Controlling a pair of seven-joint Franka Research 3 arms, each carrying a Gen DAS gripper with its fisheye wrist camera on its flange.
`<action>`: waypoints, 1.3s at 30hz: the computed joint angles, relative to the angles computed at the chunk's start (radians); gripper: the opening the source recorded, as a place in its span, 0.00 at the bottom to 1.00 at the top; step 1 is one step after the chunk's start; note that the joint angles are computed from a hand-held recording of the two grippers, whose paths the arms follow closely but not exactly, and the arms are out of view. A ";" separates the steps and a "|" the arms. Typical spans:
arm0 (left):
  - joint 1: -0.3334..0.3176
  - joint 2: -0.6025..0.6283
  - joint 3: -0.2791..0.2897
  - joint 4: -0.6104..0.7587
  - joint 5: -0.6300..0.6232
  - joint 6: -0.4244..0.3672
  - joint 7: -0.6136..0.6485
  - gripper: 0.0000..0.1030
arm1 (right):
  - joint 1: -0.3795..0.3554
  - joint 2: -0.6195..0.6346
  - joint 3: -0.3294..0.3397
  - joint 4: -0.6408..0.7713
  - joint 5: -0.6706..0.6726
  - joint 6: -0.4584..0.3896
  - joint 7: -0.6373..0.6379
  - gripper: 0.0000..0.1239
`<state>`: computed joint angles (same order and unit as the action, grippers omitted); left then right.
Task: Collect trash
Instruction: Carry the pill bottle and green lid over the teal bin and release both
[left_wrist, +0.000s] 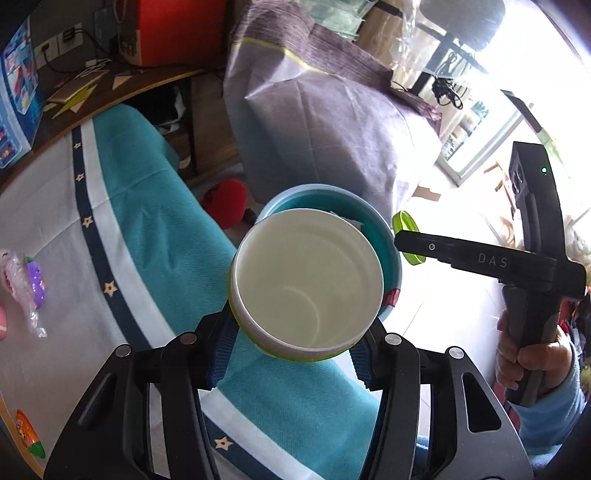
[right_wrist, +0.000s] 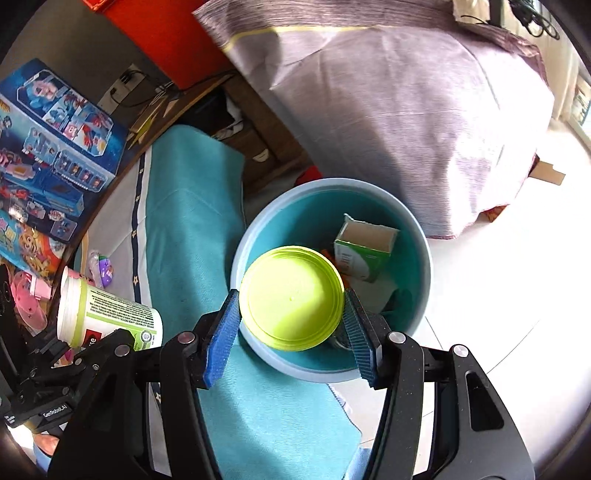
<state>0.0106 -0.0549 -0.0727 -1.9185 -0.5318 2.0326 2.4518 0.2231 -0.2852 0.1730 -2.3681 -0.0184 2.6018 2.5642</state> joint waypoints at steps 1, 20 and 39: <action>-0.005 0.001 -0.006 -0.002 0.005 0.002 -0.003 0.53 | -0.003 -0.010 -0.004 -0.012 0.002 0.000 0.003 0.43; -0.069 0.105 -0.079 0.059 0.070 0.011 -0.071 0.58 | -0.044 -0.037 -0.016 -0.077 0.047 0.011 0.000 0.43; -0.040 0.064 -0.055 0.013 0.074 0.051 -0.063 0.92 | -0.014 0.053 -0.027 0.013 0.035 -0.026 -0.016 0.43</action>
